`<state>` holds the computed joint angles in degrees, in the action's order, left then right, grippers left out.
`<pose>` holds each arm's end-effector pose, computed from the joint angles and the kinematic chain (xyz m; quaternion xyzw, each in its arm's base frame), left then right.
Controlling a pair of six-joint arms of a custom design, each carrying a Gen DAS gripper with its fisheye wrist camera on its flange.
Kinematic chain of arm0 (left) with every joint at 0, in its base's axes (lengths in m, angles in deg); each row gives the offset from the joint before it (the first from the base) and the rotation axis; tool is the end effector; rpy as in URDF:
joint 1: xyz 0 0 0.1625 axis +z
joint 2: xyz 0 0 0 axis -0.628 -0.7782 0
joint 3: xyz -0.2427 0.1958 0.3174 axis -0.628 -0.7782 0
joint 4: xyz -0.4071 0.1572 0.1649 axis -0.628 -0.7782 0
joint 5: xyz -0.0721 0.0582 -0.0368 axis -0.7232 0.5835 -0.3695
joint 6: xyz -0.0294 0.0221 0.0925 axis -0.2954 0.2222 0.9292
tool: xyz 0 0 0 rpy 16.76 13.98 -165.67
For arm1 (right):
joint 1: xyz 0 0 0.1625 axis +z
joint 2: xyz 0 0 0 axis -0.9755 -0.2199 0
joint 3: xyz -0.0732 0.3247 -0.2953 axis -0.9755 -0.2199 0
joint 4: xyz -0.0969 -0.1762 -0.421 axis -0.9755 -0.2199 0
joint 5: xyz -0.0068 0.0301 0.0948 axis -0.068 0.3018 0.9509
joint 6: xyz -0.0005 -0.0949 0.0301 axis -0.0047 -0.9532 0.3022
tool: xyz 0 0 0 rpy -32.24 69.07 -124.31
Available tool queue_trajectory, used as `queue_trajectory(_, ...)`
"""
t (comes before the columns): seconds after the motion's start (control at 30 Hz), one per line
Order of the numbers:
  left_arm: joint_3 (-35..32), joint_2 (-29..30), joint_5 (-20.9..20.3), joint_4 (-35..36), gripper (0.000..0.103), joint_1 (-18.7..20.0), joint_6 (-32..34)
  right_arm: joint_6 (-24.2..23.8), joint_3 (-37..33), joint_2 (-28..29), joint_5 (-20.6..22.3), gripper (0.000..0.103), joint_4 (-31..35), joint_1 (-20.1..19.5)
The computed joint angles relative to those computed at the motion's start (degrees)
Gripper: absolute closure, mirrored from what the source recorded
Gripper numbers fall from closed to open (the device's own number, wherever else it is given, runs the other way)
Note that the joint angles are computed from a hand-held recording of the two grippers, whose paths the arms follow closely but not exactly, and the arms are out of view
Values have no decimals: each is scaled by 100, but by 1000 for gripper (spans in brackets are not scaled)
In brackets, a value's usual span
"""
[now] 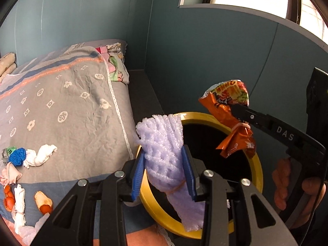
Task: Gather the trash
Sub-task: 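Open both tools over the bin to drop the mesh and wrapper, then move both tools back over the remaining trash on the bed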
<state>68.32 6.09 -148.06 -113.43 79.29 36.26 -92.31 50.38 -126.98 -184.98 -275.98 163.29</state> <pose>-0.4398 -0.6170 0.0376 0.3416 0.8897 -0.2475 0.1747 0.0657 -0.5449 0.4112 0.0206 -0.8394 0.4942 0.2252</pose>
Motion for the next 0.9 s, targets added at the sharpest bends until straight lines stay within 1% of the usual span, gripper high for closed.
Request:
queue_trajectory(0.1,-4,-13,-39,25,63,13,-31,15,7,41,-126,80,-126,22)
queue_trajectory(0.17,4,-18,-21,25,56,8,-71,33,23,23,-95,77,-122,-9)
queue_trajectory(0.2,8,-24,8,31,55,4,-100,42,19,26,-88,76,-128,-9)
queue_trajectory(0.27,6,-28,31,31,49,5,-157,36,14,51,-119,73,-198,2)
queue_trajectory(0.33,28,-56,27,38,45,9,-217,68,18,50,-121,66,-242,4)
queue_trajectory(0.47,101,-158,40,4,37,31,-335,126,32,38,-118,60,-298,7)
queue_trajectory(0.5,127,-197,29,-15,35,44,-360,129,40,31,-101,58,-312,9)
queue_trajectory(0.57,180,-254,143,-102,28,46,-369,94,64,-16,-54,53,-307,-1)
queue_trajectory(0.63,231,-314,295,-187,25,49,-375,42,81,-37,7,46,-311,13)
queue_trajectory(0.73,270,-394,573,-301,19,56,-346,-98,53,-19,111,40,-287,70)
queue_trajectory(0.87,400,-562,897,-569,15,72,-211,-331,17,73,134,33,-309,245)
queue_trajectory(0.9,429,-604,969,-610,15,81,-189,-331,17,73,134,30,-309,245)
